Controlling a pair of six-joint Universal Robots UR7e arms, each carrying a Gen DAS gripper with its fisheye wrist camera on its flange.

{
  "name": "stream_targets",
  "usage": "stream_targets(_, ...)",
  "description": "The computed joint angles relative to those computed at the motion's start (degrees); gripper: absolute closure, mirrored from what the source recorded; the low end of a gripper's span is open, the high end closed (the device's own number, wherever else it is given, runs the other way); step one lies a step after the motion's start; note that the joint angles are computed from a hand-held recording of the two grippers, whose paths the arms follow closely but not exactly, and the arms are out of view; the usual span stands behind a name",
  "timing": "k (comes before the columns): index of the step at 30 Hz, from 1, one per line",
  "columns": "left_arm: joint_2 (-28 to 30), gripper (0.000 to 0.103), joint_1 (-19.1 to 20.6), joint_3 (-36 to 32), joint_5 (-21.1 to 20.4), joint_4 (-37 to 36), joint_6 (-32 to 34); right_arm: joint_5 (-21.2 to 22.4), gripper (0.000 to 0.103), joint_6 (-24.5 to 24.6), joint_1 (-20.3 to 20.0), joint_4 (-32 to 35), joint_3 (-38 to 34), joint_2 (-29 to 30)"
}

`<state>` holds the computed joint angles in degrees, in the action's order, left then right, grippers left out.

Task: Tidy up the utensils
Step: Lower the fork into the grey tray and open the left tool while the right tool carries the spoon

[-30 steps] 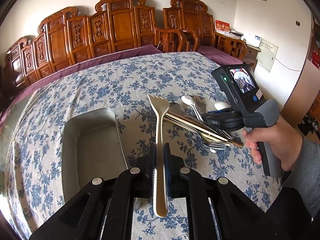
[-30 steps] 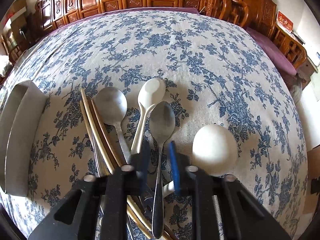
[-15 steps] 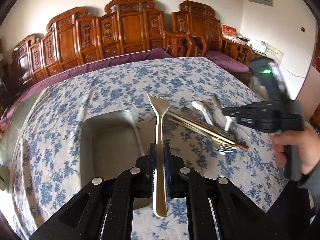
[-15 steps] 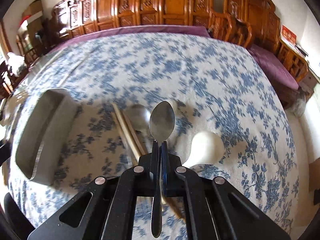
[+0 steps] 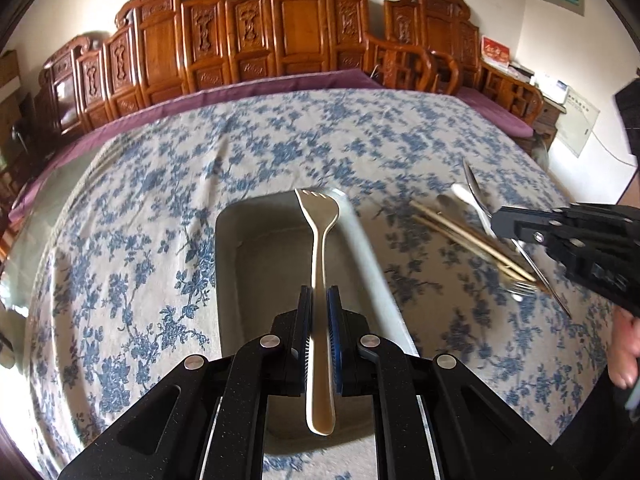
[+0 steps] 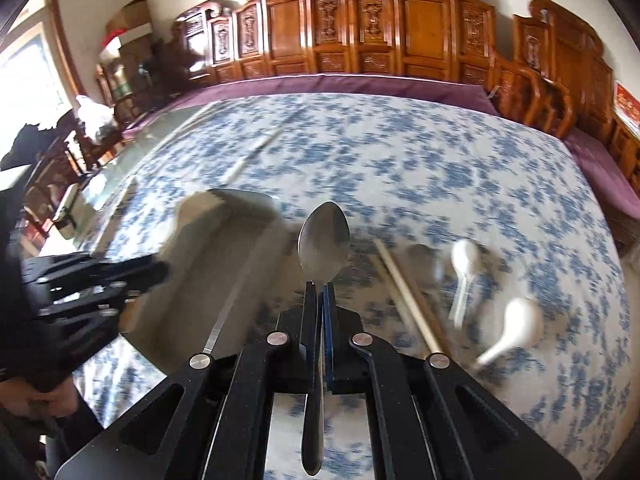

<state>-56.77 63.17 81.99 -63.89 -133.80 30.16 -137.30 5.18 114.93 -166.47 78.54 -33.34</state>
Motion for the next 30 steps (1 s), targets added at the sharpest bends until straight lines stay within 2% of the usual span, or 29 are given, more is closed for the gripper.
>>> stream_targets(11, 3.6, 0.095, 1.2, -3.8, 1.2, 2.4, -0.9, 2.9, 0.098, -1.0, 0.3, 1.5, -5.2, 3.8)
stream_targets(19, 1.9, 0.095, 2.2, -4.7, 0.9, 3.2, -1.4, 5.8, 0.098, -1.4, -0.1, 1.5, -8.1, 5.9)
stream_targets(26, 0.3, 0.094, 2.6, -5.8, 1.2, 3.5, -0.6, 9.4, 0.098, -0.8, -0.7, 4.6, -15.1, 10.6)
stream_targets(29, 0.0, 0.094, 2.8, -6.4, 1.4, 3.9, -0.3, 9.6, 0.099, -0.8, -0.9, 6.5, -18.2, 12.8)
stream_targets(30, 0.0, 0.094, 2.9, -6.6, 1.5, 4.0, -0.3, 9.7, 0.102, -0.8, -1.1, 7.0, -18.8, 13.3)
